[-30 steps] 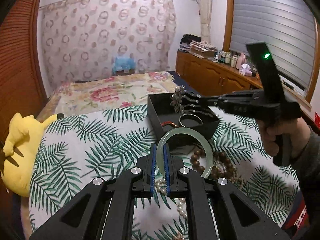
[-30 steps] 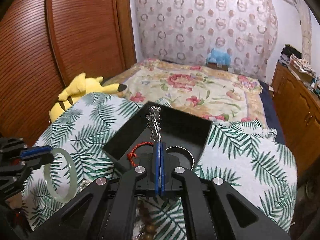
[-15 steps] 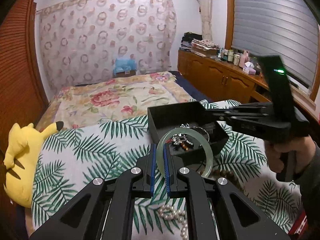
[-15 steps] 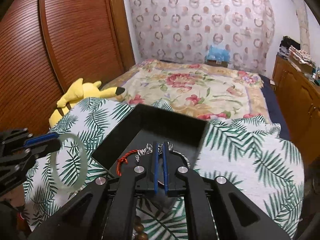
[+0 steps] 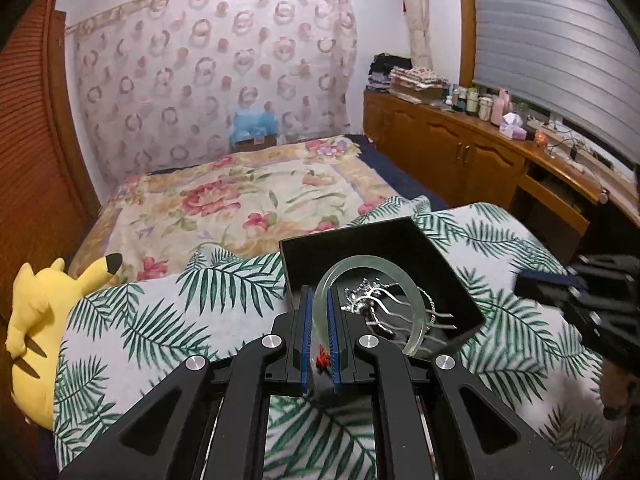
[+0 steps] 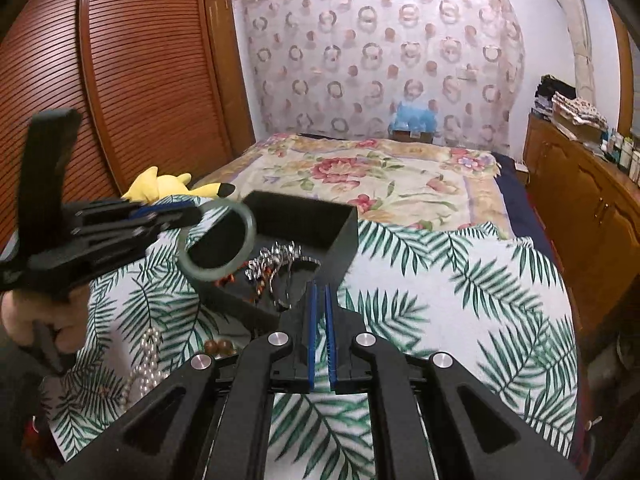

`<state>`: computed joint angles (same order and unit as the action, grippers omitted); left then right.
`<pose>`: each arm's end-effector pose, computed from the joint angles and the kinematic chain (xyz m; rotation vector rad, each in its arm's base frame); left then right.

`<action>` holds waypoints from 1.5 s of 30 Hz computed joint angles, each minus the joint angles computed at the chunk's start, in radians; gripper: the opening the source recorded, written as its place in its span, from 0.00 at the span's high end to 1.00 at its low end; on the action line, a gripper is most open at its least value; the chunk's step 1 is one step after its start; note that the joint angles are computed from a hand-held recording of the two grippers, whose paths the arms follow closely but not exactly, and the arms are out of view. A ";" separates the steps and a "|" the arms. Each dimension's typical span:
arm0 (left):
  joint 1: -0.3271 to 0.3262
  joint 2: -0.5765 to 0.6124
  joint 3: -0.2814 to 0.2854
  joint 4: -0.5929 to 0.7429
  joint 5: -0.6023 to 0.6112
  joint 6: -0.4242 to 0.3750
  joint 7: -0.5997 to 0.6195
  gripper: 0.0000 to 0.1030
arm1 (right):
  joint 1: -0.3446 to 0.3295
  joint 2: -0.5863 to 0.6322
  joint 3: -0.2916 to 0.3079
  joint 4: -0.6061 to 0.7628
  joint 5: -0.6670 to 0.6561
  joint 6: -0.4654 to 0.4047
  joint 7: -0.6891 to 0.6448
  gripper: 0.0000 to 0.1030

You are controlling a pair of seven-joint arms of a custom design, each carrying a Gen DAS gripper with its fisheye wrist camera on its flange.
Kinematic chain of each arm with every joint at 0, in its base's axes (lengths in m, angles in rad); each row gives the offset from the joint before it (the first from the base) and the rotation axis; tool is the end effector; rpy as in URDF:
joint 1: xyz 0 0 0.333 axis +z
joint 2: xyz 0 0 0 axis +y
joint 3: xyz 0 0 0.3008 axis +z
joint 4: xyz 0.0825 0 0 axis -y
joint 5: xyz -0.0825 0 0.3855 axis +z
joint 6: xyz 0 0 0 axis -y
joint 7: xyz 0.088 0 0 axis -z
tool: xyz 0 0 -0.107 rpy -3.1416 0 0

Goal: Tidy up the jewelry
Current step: 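Carry the hairpin and jade bangle into the black box and release both, then withdraw both tools from the box back over the jewelry pile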

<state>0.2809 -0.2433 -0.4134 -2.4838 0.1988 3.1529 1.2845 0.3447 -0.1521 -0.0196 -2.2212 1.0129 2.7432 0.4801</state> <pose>0.4938 -0.0907 0.4607 -1.6178 1.7555 -0.8158 0.5232 0.1405 0.4859 -1.9972 1.0629 -0.3457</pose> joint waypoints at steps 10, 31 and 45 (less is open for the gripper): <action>0.061 0.067 -0.035 0.064 0.183 -0.048 -0.161 0.93 | 0.013 -0.029 -0.006 -0.048 0.011 0.000 -0.023 0.93; -0.220 -0.059 0.188 -0.074 -0.046 -0.016 0.063 0.70 | 0.099 -0.147 -0.041 -0.194 -0.003 0.064 -0.023 0.93; -0.318 -0.307 0.242 -0.326 -0.273 -0.035 0.248 0.26 | 0.223 -0.322 -0.124 -0.391 -0.092 0.153 0.062 0.86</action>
<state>-0.0369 -0.5499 -0.1712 -2.8101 -0.0746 3.1176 1.5325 0.5681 -0.4743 -0.1439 -2.6125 0.9211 2.8962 0.5424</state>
